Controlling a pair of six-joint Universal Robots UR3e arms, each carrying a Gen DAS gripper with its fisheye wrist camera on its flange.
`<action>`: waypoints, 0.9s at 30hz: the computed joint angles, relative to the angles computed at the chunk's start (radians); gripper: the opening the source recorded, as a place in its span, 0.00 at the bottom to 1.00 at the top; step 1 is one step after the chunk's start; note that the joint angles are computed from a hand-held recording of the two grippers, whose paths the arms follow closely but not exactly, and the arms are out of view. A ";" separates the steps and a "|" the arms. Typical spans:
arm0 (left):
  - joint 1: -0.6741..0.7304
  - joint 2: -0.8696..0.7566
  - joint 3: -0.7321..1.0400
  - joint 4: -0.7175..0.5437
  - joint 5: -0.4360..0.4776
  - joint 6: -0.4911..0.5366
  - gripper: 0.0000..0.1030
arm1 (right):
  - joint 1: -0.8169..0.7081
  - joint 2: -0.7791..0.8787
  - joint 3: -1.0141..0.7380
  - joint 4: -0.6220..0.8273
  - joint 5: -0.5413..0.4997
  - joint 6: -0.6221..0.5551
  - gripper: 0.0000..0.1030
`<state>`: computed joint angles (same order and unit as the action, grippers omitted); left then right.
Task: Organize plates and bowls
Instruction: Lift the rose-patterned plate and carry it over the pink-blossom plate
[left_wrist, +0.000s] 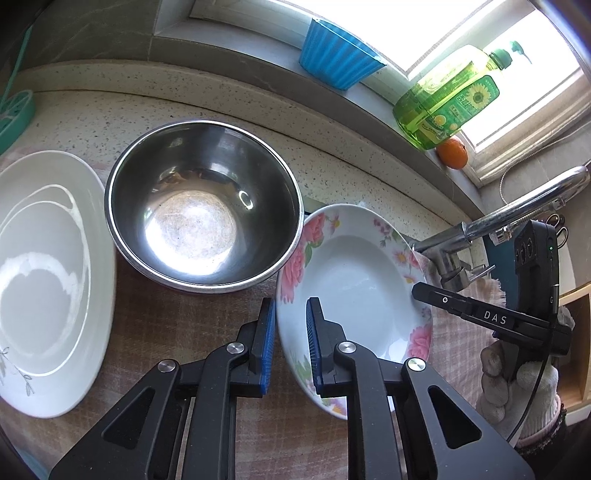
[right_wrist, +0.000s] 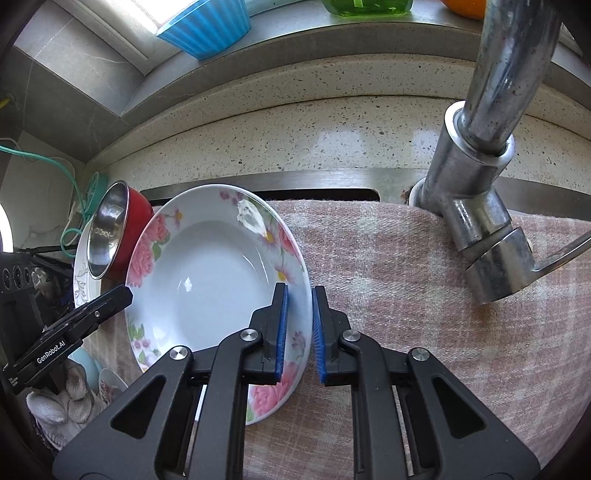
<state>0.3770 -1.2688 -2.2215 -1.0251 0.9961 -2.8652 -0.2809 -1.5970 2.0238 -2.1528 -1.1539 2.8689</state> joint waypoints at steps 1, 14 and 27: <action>0.001 0.003 0.000 -0.003 -0.001 0.001 0.14 | 0.000 -0.003 0.003 0.002 0.000 0.001 0.13; 0.065 0.111 -0.009 -0.131 -0.032 0.056 0.14 | 0.002 -0.085 0.020 0.072 0.003 0.002 0.13; 0.264 0.331 0.005 -0.466 -0.084 0.258 0.14 | 0.063 -0.201 0.008 0.168 0.002 0.025 0.13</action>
